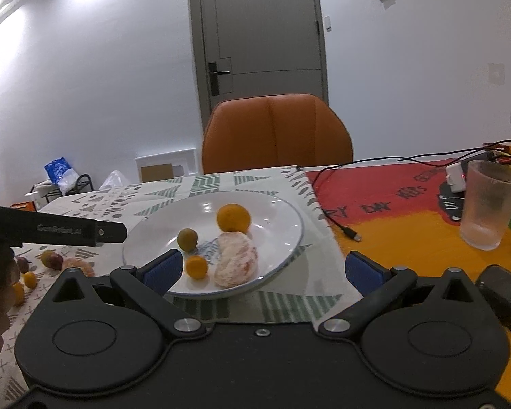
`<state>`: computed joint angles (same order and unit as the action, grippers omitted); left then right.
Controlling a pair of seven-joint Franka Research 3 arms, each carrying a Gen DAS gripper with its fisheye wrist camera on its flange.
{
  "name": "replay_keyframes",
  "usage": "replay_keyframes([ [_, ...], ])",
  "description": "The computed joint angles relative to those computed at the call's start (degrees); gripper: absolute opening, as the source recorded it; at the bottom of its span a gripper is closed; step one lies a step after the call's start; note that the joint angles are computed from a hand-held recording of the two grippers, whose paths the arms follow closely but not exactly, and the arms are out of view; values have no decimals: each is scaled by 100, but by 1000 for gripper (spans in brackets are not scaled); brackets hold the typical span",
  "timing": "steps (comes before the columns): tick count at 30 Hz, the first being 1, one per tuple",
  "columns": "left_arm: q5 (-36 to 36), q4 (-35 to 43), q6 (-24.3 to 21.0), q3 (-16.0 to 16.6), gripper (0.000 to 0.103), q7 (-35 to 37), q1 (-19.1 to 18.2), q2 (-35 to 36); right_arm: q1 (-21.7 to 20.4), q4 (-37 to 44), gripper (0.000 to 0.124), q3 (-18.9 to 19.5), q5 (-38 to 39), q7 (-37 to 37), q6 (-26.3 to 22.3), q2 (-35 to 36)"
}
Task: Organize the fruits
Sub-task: 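Move both grippers back from the bowl toward the remaining fruit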
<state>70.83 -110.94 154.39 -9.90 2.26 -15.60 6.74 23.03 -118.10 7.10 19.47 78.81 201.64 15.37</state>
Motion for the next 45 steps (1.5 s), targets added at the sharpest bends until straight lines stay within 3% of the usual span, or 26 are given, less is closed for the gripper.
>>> replay_keyframes([
  [7, 142, -536, -192, -69, 73, -313, 127, -518, -101, 58, 103, 218, -336, 159, -56, 39],
  [13, 194, -963, -364, -215, 78, -523, 307, -918, -348, 106, 103, 517, -838, 520, -130, 104],
  [29, 106, -1998, -488, -461, 79, -1002, 768, -1860, -782, 273, 103, 1166, -1839, 1232, -400, 267],
  [45, 41, -2723, -51, -524, 79, -1429, 1181, -2315, -1168, 677, 103, 1905, -2120, 1117, -779, 626],
])
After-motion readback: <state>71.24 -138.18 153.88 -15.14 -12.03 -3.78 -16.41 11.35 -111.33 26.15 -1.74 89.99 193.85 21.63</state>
